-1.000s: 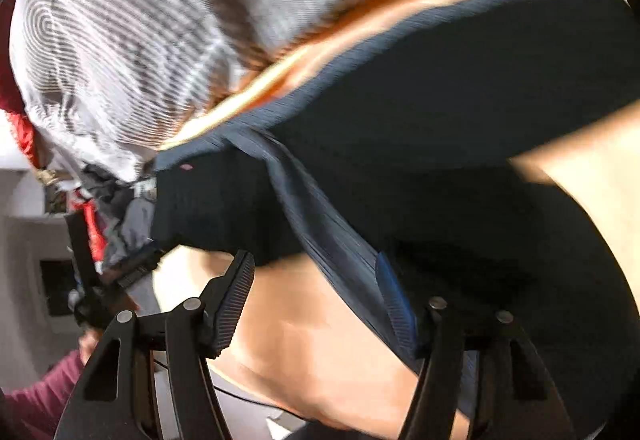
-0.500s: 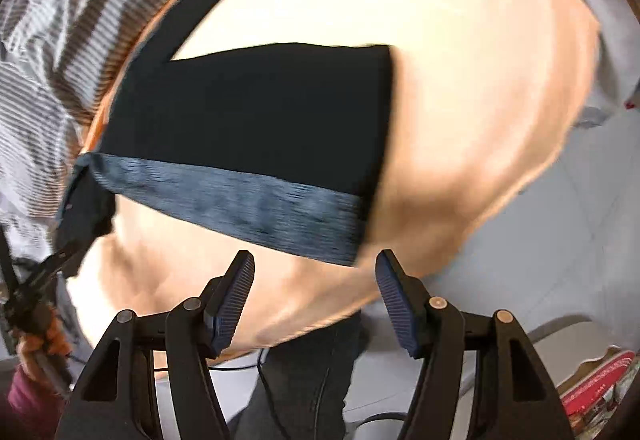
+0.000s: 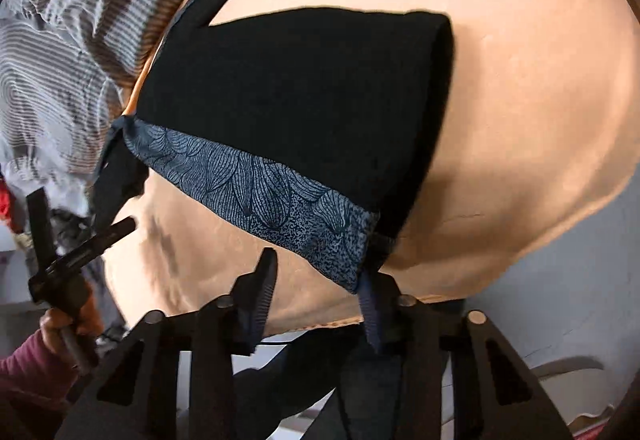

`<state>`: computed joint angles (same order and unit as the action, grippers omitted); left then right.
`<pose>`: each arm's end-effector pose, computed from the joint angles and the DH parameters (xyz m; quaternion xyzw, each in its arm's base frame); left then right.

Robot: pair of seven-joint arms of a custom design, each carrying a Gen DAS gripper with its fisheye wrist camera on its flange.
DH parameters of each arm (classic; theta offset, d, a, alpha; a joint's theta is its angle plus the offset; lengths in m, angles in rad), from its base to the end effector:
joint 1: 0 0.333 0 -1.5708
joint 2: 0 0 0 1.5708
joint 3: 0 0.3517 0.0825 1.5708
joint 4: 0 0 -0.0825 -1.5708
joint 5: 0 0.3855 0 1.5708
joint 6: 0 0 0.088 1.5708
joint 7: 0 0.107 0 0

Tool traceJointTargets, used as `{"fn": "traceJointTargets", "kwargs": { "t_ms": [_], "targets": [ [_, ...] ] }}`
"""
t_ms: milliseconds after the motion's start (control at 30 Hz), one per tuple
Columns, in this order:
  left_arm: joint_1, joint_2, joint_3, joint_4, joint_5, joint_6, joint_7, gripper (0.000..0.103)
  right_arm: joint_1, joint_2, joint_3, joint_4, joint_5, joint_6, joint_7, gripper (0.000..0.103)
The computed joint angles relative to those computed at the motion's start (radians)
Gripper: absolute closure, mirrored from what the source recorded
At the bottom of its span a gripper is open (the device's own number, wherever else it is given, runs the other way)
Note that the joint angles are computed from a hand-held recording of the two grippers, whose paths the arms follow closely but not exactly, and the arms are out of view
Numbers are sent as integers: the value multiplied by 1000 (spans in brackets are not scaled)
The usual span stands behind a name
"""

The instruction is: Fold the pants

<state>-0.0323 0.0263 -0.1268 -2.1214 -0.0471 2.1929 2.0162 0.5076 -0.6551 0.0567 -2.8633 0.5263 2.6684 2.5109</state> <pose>0.5454 -0.0888 0.4385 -0.4761 0.8788 -0.0305 0.0055 0.2903 0.1659 0.4392 -0.3644 0.8913 0.1431 0.2290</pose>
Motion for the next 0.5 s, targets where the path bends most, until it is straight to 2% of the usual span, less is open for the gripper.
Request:
{"fn": "traceJointTargets", "kwargs": {
  "t_ms": [33, 167, 267, 367, 500],
  "targets": [
    [-7, 1, -6, -2, 9, 0, -18, 20, 41, 2, -51, -9, 47, 22, -50, 100],
    [-35, 13, -24, 16, 25, -38, -104, 20, 142, -51, -203, -20, 233, 80, -251, 100],
    [-54, 24, -32, 35, 42, -65, -169, 20, 138, -66, -265, 26, 289, 77, -382, 100],
    [-70, 31, -40, 55, 51, -89, -217, 20, 103, -49, -328, 102, 304, 47, -507, 100],
    [-93, 53, -51, 96, 40, -123, -289, 20, 85, 27, -426, 224, 352, 4, -685, 100]
  ]
}}
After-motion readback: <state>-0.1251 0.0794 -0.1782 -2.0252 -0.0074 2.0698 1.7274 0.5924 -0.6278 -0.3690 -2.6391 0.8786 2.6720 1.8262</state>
